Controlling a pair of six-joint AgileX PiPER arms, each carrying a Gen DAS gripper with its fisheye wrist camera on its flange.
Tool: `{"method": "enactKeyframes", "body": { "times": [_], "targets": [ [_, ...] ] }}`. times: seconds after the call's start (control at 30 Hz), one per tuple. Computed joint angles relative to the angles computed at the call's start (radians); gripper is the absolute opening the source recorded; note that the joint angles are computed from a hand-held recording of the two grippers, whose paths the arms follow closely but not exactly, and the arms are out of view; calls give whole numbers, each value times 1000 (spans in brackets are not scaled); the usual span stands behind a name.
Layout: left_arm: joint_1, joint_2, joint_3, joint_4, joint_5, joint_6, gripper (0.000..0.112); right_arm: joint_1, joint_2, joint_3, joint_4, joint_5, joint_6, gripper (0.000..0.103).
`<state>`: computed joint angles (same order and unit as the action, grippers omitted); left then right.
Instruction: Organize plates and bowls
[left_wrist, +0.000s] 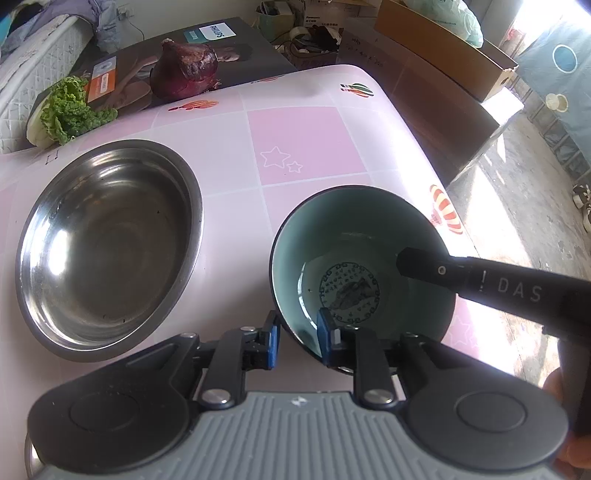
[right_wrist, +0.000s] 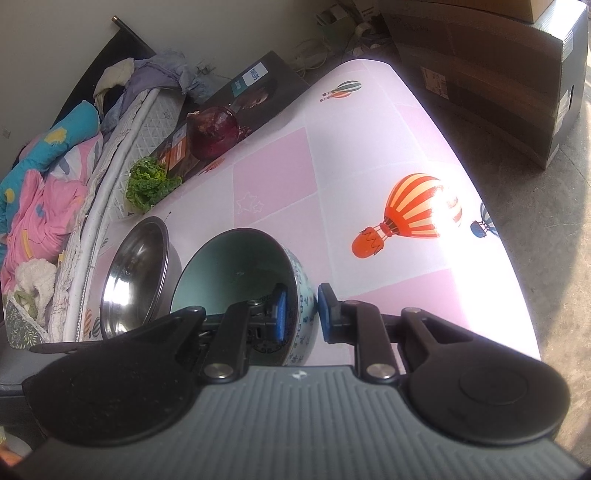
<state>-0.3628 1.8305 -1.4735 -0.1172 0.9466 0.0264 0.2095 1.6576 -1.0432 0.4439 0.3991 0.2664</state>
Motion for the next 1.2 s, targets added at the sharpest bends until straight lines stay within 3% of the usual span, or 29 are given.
{"method": "enactKeyframes", "body": {
  "times": [1.2],
  "targets": [
    [-2, 14, 12, 0, -32, 8, 22, -1, 30, -14, 28, -3, -21, 18]
  ]
}}
